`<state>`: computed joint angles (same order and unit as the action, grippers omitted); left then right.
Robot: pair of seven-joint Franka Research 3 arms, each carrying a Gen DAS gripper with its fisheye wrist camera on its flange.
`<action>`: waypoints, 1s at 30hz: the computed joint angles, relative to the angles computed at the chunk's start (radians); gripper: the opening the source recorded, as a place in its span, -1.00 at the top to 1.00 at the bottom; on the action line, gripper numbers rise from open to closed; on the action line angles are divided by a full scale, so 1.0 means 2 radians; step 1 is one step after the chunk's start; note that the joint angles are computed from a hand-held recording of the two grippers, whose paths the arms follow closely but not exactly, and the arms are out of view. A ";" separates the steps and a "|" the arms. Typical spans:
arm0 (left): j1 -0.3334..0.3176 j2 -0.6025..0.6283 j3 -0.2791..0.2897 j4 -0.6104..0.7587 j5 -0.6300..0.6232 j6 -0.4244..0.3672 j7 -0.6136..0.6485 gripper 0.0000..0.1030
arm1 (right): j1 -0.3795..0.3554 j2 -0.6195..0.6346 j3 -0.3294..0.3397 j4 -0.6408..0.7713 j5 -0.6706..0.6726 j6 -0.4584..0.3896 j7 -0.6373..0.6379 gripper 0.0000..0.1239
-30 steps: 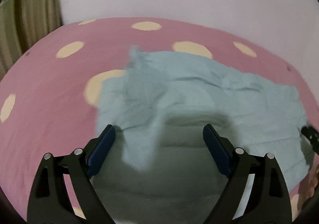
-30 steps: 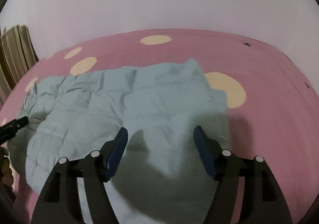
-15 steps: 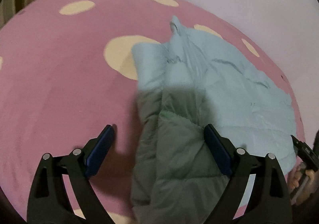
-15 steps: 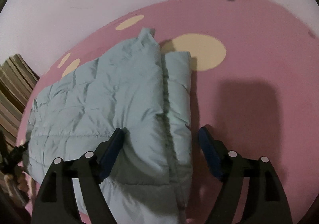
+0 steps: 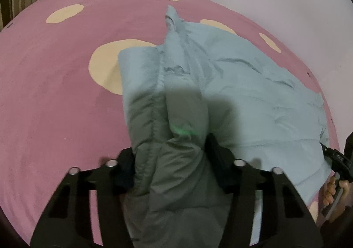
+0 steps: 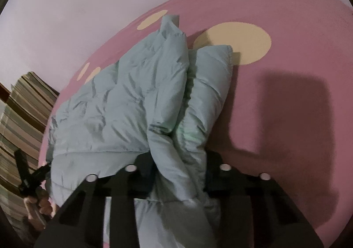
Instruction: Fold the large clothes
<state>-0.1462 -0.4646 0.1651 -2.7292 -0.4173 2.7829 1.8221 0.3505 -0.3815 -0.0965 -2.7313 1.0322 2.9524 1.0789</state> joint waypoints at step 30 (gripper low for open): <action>0.108 -0.310 0.038 -0.120 0.100 -0.176 -0.038 0.78 | 0.055 -0.106 -0.017 -0.067 0.065 -0.011 -0.050 0.79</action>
